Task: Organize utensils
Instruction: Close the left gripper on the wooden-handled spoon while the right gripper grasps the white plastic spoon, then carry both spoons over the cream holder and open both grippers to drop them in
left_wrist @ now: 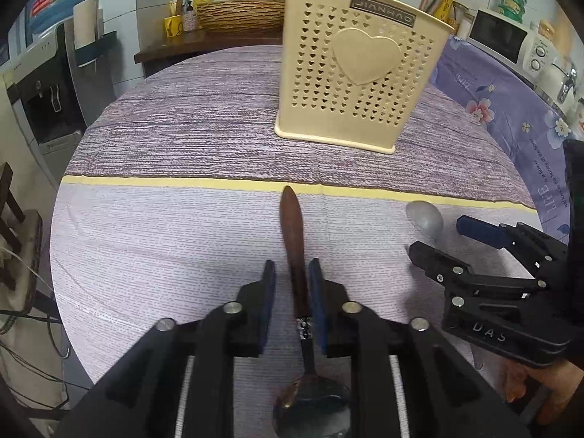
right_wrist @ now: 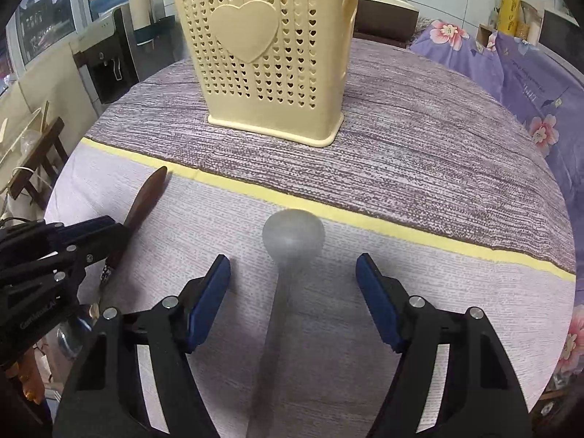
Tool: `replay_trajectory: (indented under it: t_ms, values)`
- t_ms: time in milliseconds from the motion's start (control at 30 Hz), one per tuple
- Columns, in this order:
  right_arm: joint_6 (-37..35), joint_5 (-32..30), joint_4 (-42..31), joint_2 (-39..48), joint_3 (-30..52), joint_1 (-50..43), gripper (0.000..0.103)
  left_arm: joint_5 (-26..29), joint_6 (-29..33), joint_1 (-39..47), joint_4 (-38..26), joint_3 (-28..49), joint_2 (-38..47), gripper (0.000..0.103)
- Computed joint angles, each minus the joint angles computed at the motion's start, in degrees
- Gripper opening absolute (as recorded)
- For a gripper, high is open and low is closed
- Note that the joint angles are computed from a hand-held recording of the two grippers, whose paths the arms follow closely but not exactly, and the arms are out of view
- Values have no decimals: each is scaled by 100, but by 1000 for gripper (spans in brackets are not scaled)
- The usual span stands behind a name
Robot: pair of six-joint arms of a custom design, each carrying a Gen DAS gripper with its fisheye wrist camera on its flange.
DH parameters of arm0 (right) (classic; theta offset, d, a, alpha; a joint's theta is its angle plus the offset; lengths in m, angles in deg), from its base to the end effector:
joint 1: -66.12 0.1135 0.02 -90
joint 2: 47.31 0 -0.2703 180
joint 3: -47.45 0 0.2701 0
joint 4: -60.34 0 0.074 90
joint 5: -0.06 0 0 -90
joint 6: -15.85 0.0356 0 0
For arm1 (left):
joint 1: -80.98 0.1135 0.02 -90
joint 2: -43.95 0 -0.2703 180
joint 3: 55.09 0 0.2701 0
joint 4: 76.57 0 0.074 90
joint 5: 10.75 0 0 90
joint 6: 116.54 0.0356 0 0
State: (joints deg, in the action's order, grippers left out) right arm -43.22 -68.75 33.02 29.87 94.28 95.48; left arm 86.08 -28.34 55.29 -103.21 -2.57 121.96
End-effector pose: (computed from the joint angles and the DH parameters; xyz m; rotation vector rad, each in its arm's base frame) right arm 0.2246 0.1116 0.1500 0.1681 2.4728 -0.0401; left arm 0.2458 -0.1229 0.1753 0.5686 2.4400 -0.3494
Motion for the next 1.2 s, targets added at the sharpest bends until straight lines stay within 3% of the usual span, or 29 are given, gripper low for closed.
replay_trajectory:
  t_ms: [67, 200, 233, 500, 867, 1100, 1200]
  values:
    - [2, 82, 35, 131, 85, 14, 64, 49, 30, 101, 17, 54, 39, 33]
    - [-34, 152, 146, 172, 115, -101, 38, 23, 44, 194, 34, 190, 152, 37]
    - [-26, 186, 160, 198, 137, -111, 37, 35, 55, 223, 32, 225, 179, 37]
    - [-241, -74, 431, -321, -157, -325, 37, 9, 88, 244, -14, 359, 282, 42]
    - [-460, 15, -433, -3290, -623, -419, 37, -29, 170, 79, -141, 663, 612, 44]
    - [-520, 222, -479, -3444, -595, -255, 36, -216, 278, -74, -227, 1020, 1084, 42]
    - [-530, 228, -454, -3440, -613, -250, 36, -278, 296, -115, -227, 1088, 1165, 30]
